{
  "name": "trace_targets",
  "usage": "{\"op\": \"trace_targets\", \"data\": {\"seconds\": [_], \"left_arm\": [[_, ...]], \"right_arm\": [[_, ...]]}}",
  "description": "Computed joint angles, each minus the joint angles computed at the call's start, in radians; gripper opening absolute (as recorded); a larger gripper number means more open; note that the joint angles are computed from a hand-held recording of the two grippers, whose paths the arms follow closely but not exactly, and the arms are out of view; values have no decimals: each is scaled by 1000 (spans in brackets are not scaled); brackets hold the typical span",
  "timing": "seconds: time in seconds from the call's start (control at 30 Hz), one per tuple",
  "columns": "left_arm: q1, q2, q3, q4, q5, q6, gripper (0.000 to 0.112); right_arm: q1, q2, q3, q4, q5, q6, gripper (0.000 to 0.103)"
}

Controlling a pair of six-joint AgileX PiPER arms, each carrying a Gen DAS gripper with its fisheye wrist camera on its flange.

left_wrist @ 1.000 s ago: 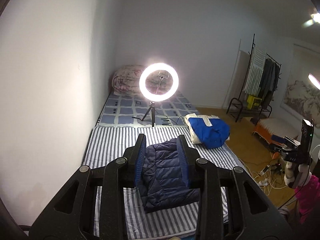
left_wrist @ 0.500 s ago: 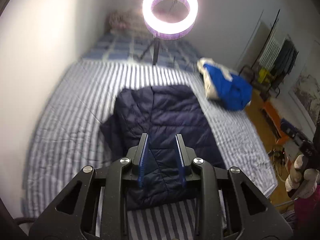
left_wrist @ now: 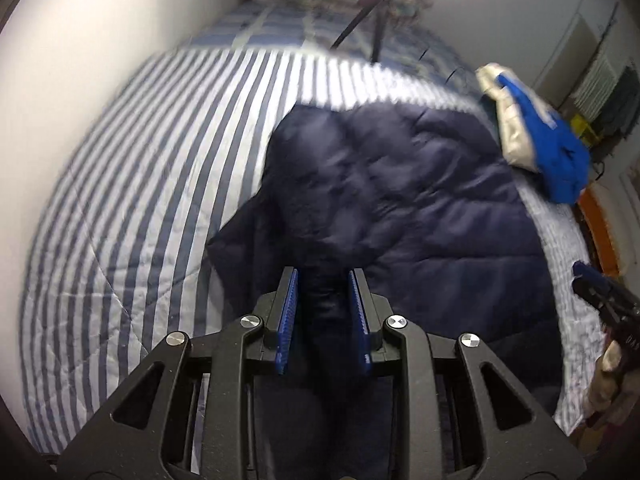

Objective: Fold large clothes

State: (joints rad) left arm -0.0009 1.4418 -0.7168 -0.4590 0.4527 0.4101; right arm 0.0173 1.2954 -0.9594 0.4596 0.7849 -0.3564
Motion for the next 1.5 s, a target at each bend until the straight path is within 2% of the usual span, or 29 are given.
{"op": "trace_targets", "data": {"seconds": [0.13,0.23,0.33,0.37,0.4,0.47,0.5,0.57,0.7,0.93,1.23,1.37,1.5], "left_arm": [[27,85,7,-95,-28,135,27],[49,96,-10,-130,4,184,29],[170,106,-62,-256,156,291,33],[233,111,-79,-305,227,327,44],[296,123,-95,-355,291,362,55],[432,164,-114,-475,407,451,68],[502,199,-127,-531,469,477,71],[603,286,-162,-590,558,464,71],[671,429,-215,-625,653,450,71],[593,510,-225,-651,648,515,71],[516,564,-229,-739,726,570,71],[422,510,-208,-722,615,577,69],[327,445,-180,-700,488,560,54]], "right_arm": [[-21,94,6,30,-2,-45,47],[-39,134,25,53,1,-100,47],[-82,120,19,92,47,-146,48],[-108,114,12,112,79,-175,49],[-129,110,8,124,104,-199,59],[-186,95,8,152,146,-262,75],[-205,95,10,170,154,-286,78],[-261,115,11,218,194,-333,80],[-290,207,-5,271,241,-324,80],[-292,304,-13,379,281,-367,80],[-332,388,-19,513,320,-431,82],[-332,404,-22,540,323,-454,82],[-291,434,-58,551,293,-434,80]]}}
